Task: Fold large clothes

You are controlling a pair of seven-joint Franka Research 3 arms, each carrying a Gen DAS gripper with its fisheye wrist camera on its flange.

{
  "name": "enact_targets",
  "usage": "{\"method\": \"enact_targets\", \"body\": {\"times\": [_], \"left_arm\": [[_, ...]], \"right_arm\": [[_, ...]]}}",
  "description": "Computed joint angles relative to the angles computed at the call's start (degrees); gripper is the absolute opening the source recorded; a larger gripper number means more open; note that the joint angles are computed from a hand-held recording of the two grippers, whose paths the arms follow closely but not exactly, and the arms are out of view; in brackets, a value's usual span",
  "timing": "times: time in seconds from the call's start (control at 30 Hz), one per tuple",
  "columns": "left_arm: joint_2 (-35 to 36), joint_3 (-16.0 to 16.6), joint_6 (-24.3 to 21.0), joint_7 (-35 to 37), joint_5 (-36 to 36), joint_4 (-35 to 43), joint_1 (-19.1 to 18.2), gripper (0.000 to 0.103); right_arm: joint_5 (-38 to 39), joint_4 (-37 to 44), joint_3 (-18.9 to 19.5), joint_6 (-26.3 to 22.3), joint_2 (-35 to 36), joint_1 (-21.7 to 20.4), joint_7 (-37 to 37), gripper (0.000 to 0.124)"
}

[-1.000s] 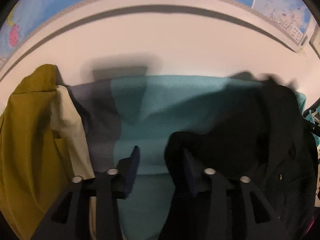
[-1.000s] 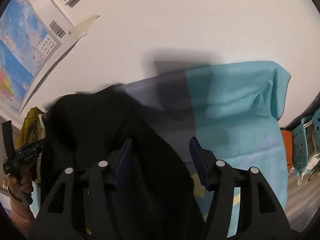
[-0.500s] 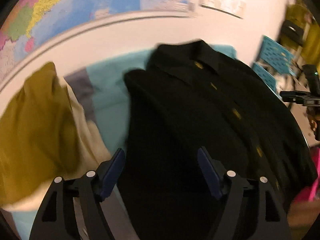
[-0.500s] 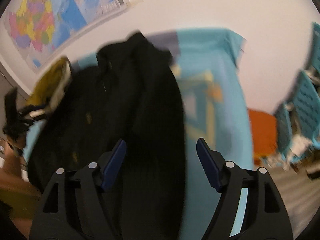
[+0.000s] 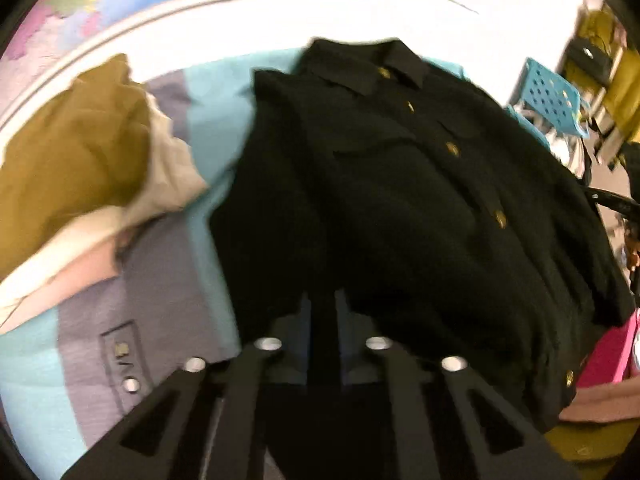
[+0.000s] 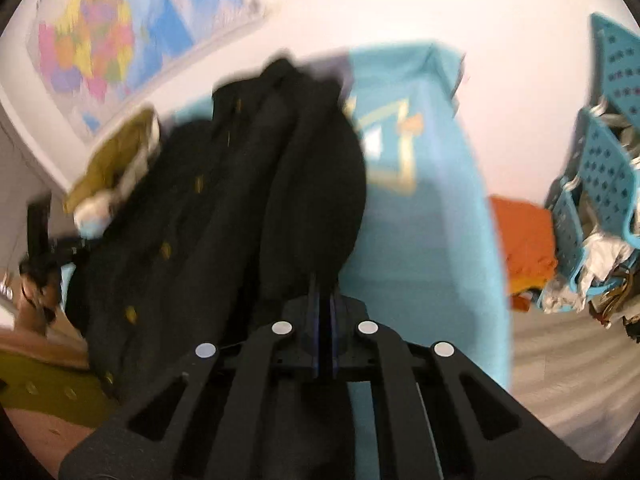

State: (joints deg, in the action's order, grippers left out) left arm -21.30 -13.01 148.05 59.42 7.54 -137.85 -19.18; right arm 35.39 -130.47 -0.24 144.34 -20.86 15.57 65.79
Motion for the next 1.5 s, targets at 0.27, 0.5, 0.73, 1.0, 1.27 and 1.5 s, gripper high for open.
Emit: {"method": "enact_targets", "body": {"times": [0.27,0.5,0.73,1.0,1.27,1.5], "left_arm": [[-10.7,-2.2,-7.1,-15.0,11.4,0.0,11.2,0.003],[-9.2,-5.1,-25.9,-22.5,22.0,1.6,16.1,0.012],[-17.1,2.8,-3.2,-11.1,6.9,-10.6,-1.3,0.079],[-11.6,1.9,4.3,-7.2,-2.0,-11.2,-7.7,0.031],[-22.4,-2.5,-6.1,-12.7,5.9,-9.7,1.9,0.003],[-23.0,-11.5,-30.1,-17.3,21.0,-1.7,12.5,0.007]], "right_arm": [[3.0,3.8,-2.4,9.8,2.5,-3.6,5.5,0.004],[-10.2,4.0,1.1,10.4,8.2,-7.9,19.9,0.037],[-7.6,-3.5,-1.0,16.7,-2.3,-0.7,13.2,0.064],[1.0,-5.8,-1.1,11.3,-5.4,9.1,-1.9,0.068],[4.0,-6.7,1.0,10.4,-5.8,9.3,-2.9,0.068],[6.2,-8.1,0.8,11.2,-6.3,9.9,-2.5,0.068]]}}
